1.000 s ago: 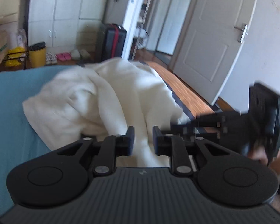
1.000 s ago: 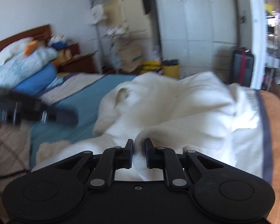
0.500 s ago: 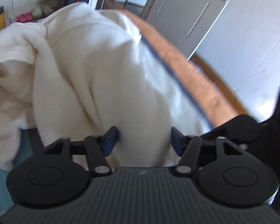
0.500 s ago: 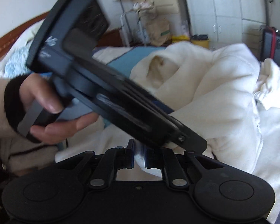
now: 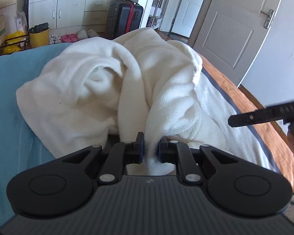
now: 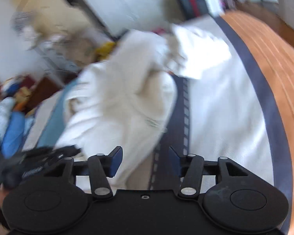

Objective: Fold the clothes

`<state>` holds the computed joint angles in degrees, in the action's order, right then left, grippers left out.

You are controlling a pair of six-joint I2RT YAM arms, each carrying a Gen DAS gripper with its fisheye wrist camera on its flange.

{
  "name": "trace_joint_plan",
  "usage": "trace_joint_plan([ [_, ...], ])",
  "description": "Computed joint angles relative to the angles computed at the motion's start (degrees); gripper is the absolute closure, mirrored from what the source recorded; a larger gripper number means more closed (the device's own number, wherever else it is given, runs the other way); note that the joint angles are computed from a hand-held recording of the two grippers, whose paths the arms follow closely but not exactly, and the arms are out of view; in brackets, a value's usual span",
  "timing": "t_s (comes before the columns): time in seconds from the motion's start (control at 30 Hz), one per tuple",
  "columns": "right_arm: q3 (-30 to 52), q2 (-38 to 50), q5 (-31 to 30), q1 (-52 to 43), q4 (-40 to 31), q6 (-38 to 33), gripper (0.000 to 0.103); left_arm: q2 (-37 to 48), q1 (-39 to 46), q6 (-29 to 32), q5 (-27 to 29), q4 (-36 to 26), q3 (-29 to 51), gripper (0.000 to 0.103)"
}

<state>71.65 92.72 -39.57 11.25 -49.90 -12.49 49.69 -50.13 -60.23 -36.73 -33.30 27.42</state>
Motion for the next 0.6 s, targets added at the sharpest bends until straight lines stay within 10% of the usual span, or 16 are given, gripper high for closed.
trace_joint_plan([
  [0.17, 1.3, 7.7, -13.3, -0.1, 4.6, 19.5, 0.039, -11.4, 7.7, 0.9, 1.8, -8.4, -1.7, 0.090],
  [0.33, -5.1, 7.8, -6.2, 6.8, 18.2, 29.8, 0.036, -11.8, 12.6, 0.6, 4.9, -5.7, -5.5, 0.090],
  [0.6, -19.7, 3.8, -11.7, 7.9, 37.0, 45.9, 0.036, -13.0, 14.2, 1.5, 6.9, -2.6, -7.7, 0.091],
])
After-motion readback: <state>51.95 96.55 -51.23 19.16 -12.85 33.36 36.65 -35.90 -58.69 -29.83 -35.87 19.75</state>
